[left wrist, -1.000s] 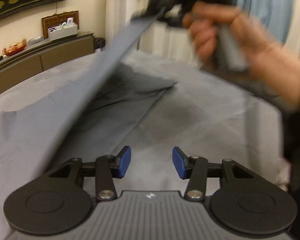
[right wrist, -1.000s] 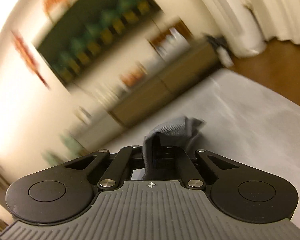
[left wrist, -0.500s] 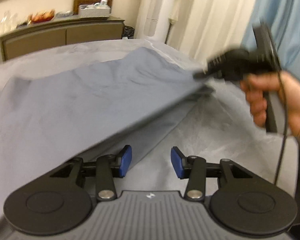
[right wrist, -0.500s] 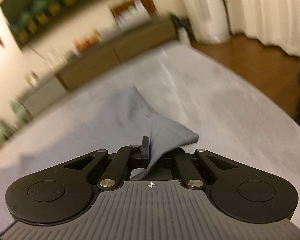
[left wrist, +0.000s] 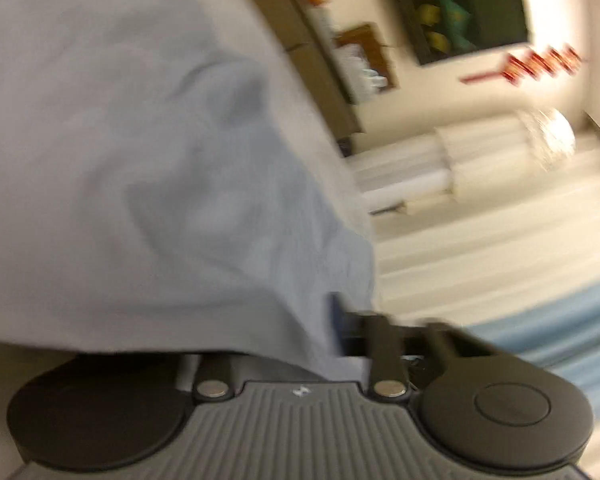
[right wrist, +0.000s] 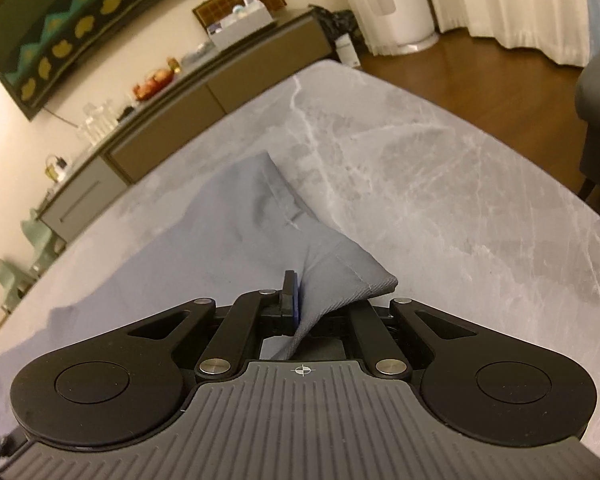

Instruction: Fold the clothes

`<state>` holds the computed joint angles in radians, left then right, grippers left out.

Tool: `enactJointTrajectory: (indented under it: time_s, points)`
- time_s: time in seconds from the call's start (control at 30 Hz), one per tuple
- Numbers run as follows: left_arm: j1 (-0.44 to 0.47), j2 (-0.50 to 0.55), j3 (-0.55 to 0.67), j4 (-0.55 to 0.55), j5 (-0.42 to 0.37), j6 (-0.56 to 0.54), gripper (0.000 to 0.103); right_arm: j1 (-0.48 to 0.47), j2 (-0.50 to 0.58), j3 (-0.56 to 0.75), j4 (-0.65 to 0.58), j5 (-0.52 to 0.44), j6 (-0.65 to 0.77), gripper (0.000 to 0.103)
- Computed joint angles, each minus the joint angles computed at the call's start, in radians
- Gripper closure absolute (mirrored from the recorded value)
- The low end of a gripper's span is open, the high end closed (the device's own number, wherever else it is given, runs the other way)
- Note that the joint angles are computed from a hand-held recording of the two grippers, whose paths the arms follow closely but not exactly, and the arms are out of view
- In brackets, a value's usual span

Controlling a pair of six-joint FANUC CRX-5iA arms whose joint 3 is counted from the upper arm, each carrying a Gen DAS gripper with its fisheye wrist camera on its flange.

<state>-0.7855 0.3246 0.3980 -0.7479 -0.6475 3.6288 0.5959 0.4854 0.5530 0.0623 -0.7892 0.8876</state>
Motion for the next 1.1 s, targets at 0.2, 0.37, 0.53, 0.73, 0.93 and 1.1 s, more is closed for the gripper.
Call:
enactJointTrajectory:
  time_s: [0.2,0.37,0.53,0.73,0.93,1.1]
  points:
    - [-0.077,-0.012,0.0,-0.121,-0.073,0.042,0.093,-0.007,-0.016,-0.033,-0.016,0.052,0.004,0.1]
    - [-0.108,-0.013,-0.008,-0.17,-0.181,0.261,0.072,0.005,0.008,-0.016,0.025,0.009,-0.016,0.1]
    - [-0.156,0.007,0.068,-0.239,-0.401,0.094,0.101,0.014,-0.038,-0.129,0.096,0.174,-0.054,0.1]
    - [-0.159,0.058,0.114,-0.221,-0.413,0.12,0.102,0.037,0.003,-0.133,0.227,0.217,-0.105,0.1]
    - [-0.159,0.072,0.141,-0.25,-0.527,0.155,0.101,0.048,0.054,-0.057,0.274,0.165,-0.102,0.103]
    - [-0.142,0.087,0.162,-0.191,-0.447,-0.011,0.101,0.047,0.133,0.045,0.382,0.045,-0.236,0.103]
